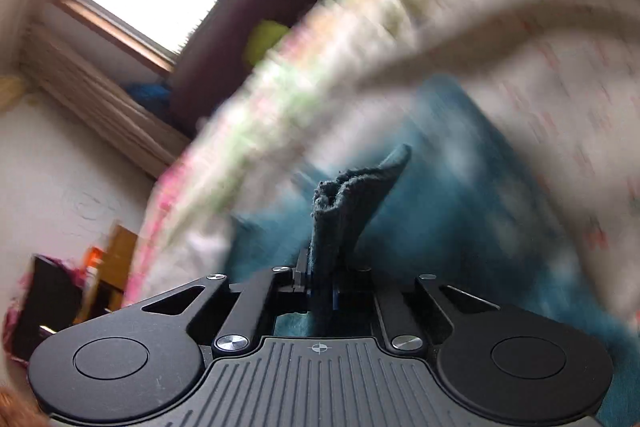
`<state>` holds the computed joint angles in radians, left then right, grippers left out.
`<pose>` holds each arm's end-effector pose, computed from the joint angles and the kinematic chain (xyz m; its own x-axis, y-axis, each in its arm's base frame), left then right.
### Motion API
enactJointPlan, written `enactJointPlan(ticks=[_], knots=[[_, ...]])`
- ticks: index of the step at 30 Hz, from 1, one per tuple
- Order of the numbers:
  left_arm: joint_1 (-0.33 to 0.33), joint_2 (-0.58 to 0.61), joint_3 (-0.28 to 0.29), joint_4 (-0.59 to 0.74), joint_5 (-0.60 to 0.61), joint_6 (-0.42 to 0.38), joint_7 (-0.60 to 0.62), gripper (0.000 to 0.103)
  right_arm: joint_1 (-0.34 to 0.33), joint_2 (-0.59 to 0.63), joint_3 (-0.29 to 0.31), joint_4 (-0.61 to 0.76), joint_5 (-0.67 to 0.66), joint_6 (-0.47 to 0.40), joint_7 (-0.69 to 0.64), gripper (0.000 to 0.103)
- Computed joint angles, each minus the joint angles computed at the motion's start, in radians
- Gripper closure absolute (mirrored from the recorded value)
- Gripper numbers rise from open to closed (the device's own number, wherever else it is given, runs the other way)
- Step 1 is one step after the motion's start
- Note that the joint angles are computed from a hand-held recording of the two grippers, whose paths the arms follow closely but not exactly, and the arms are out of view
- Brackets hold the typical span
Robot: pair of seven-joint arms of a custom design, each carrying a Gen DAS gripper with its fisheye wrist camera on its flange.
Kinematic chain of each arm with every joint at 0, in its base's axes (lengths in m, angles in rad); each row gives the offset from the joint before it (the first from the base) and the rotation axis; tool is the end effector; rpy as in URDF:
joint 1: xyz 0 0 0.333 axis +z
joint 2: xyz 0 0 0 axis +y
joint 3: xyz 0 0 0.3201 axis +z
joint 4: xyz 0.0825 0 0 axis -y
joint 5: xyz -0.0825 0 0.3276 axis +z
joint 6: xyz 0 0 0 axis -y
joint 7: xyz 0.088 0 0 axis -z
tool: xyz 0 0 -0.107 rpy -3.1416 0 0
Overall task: Fold small clothes
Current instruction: 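Lift the held sleeve and fold it over the sweater body, then lay the sleeve flat on the sweater and open the right gripper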
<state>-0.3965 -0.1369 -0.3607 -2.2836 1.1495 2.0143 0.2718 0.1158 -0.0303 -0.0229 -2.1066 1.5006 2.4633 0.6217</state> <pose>0.3612 -0.2740 0.4622 0.1832 -0.8035 -0.5663 -0.6964 0.3005 -0.6517 0.5185 0.0468 0.5020 0.2479 -0.6516 -0.7169 -0.7614 0.3265 -0.5600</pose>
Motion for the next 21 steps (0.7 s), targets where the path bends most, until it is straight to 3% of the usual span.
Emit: enactJointPlan(ticks=[3, 5, 7, 10, 12, 19, 21], knots=[[-0.001, -0.031, -0.012, -0.003, 0.058, -0.010, -0.060, 0.000, 0.000, -0.015, -0.001, 0.000, 0.082, 0.040, -0.110, 0.094], [0.000, -0.035, -0.011, 0.000, 0.060, 0.011, -0.093, 0.000, 0.010, 0.029, 0.013, 0.006, -0.033, 0.126, -0.041, 0.094], [0.003, -0.012, -0.002, 0.008, 0.028, 0.048, -0.084, 0.000, 0.026, 0.091, 0.013, 0.003, -0.221, 0.183, 0.119, 0.095], [0.002, 0.022, 0.011, -0.002, -0.033, 0.105, -0.032, 0.000, -0.001, 0.087, 0.028, -0.027, -0.140, 0.167, 0.058, 0.096], [-0.003, 0.008, 0.006, -0.020, -0.030, 0.106, -0.041, 0.000, 0.001, 0.086, 0.031, -0.022, -0.165, 0.176, 0.087, 0.095], [0.001, -0.129, 0.010, -0.095, -0.182, 0.150, 0.009, 0.000, 0.016, -0.001, 0.029, -0.085, -0.192, 0.241, 0.049, 0.087], [-0.003, -0.177, -0.007, -0.121, -0.228, 0.128, 0.027, 0.000, 0.024, -0.023, 0.027, -0.098, -0.217, 0.269, 0.062, 0.087]])
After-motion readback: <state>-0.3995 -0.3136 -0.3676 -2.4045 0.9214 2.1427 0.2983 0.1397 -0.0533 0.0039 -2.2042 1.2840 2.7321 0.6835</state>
